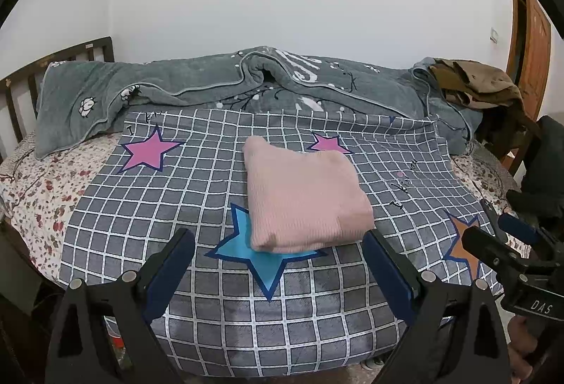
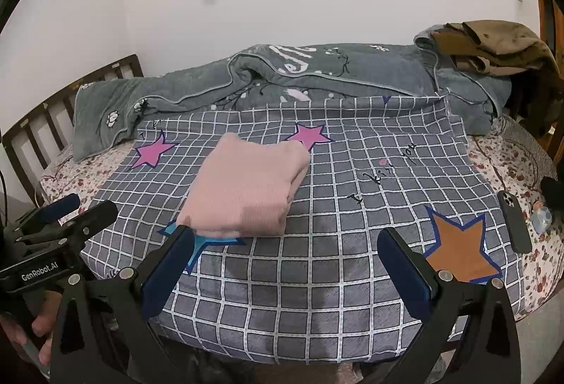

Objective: Fold small clothes

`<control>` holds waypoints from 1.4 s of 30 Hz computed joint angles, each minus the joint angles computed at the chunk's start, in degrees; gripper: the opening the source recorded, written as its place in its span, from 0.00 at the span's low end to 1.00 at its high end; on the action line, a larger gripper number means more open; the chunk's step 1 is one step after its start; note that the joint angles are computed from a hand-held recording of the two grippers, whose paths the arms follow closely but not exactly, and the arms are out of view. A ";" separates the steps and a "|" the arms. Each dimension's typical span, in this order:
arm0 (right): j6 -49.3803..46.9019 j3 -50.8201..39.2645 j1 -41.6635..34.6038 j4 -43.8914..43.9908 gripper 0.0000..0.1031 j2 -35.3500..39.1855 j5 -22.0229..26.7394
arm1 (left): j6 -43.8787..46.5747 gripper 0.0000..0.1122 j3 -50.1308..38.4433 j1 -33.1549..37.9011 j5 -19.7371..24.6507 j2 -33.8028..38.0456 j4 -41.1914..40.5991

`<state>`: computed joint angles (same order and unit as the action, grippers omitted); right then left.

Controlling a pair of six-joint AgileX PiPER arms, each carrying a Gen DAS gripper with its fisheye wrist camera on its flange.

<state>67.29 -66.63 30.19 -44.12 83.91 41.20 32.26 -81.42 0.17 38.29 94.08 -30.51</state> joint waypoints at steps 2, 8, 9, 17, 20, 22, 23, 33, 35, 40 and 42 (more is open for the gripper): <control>0.27 -0.05 0.16 -0.06 0.99 0.16 -0.08 | -0.02 0.86 -0.10 0.04 0.03 0.04 -0.01; 0.26 -0.46 0.56 -0.14 0.99 0.57 0.11 | 0.05 0.86 -0.03 0.04 0.05 0.04 -0.06; 0.40 -0.47 0.59 -0.20 0.99 0.60 0.06 | -0.08 0.86 0.01 0.02 0.02 0.01 -0.05; -0.31 -0.18 -0.13 0.48 0.99 0.19 -0.40 | 0.29 0.86 0.53 -0.26 -0.41 -0.34 -0.18; -0.19 -0.10 -0.11 0.23 0.99 0.11 -0.29 | 0.31 0.86 0.51 -0.25 -0.30 -0.30 -0.31; -0.44 0.09 -0.34 0.39 0.99 -0.11 -0.55 | -0.01 0.86 0.55 -0.37 -0.45 -0.35 0.04; -0.46 0.05 -0.37 0.37 0.99 -0.09 -0.50 | -0.43 0.86 0.43 -0.49 -0.50 -0.35 0.40; -1.67 -0.17 -0.69 1.07 0.99 -0.55 -0.52 | -1.48 0.86 -0.75 0.04 0.32 -0.20 0.06; -1.84 -0.17 -0.73 1.17 0.99 -0.72 -0.66 | -1.49 0.86 -0.87 0.10 0.18 -0.20 0.11; -2.25 -0.18 -0.57 1.39 0.99 -1.49 0.54 | -0.92 0.86 -1.47 0.57 1.33 -0.06 -1.15; -1.85 -0.08 -0.19 0.82 0.99 -1.84 1.20 | -1.30 0.86 -1.92 0.26 1.90 -0.05 -0.37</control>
